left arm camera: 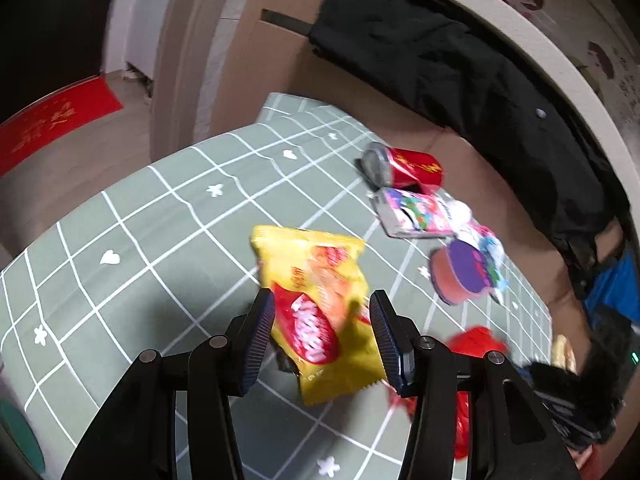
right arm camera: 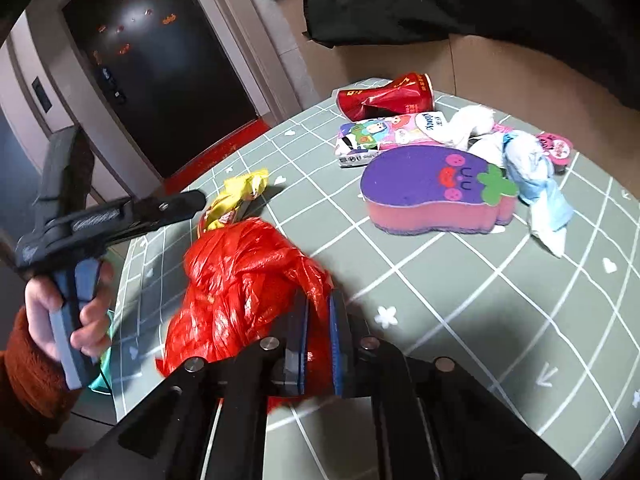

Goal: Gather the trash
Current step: 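Grasp the red plastic bag with the right tool while the left tool grasps the yellow wafer packet, then carry the red bag and wafer packet over the bin opening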

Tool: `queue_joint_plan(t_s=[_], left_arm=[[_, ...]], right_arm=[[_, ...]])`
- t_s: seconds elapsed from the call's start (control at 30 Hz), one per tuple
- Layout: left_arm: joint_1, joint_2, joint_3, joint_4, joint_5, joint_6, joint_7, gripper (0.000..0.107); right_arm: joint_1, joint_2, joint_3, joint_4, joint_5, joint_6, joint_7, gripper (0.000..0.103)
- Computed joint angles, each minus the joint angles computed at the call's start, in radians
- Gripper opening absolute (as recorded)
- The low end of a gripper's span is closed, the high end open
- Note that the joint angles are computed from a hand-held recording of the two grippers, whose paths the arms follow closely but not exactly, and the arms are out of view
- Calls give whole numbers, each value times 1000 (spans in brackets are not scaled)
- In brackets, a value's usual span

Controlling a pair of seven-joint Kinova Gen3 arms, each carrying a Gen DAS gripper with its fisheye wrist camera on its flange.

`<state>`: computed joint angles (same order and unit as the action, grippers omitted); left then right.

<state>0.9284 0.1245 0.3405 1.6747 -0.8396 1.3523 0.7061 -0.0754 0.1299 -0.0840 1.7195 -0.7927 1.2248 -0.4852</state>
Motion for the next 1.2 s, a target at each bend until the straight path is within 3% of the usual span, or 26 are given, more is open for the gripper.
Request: queue_joint_plan(t_s=[0.13, 0.33, 0.6, 0.67, 0.77, 1.03, 1.2], left_arm=[[5, 22, -11, -19, 12, 57, 30, 50], [-41, 16, -31, 7, 39, -40, 0, 50], [-47, 80, -71, -65, 75, -7, -34, 49], [-40, 88, -78, -80, 67, -8, -55, 35], [-22, 107, -85, -118, 50, 5, -96, 27], [78, 180, -109, -278, -37, 103, -239, 21], [174, 273, -148, -466, -114, 196, -387, 21]], right_arm=[[64, -24, 44, 5, -33, 39, 28, 7], [163, -75, 124, 5, -41, 14, 70, 7], [277, -77, 185, -18, -51, 42, 83, 8], [286, -89, 186, -10, -50, 32, 98, 8], [287, -96, 186, 1, -54, 20, 112, 8], [310, -92, 200, 8, -97, 39, 131, 8], [326, -95, 210, 7, -134, 54, 130, 8]])
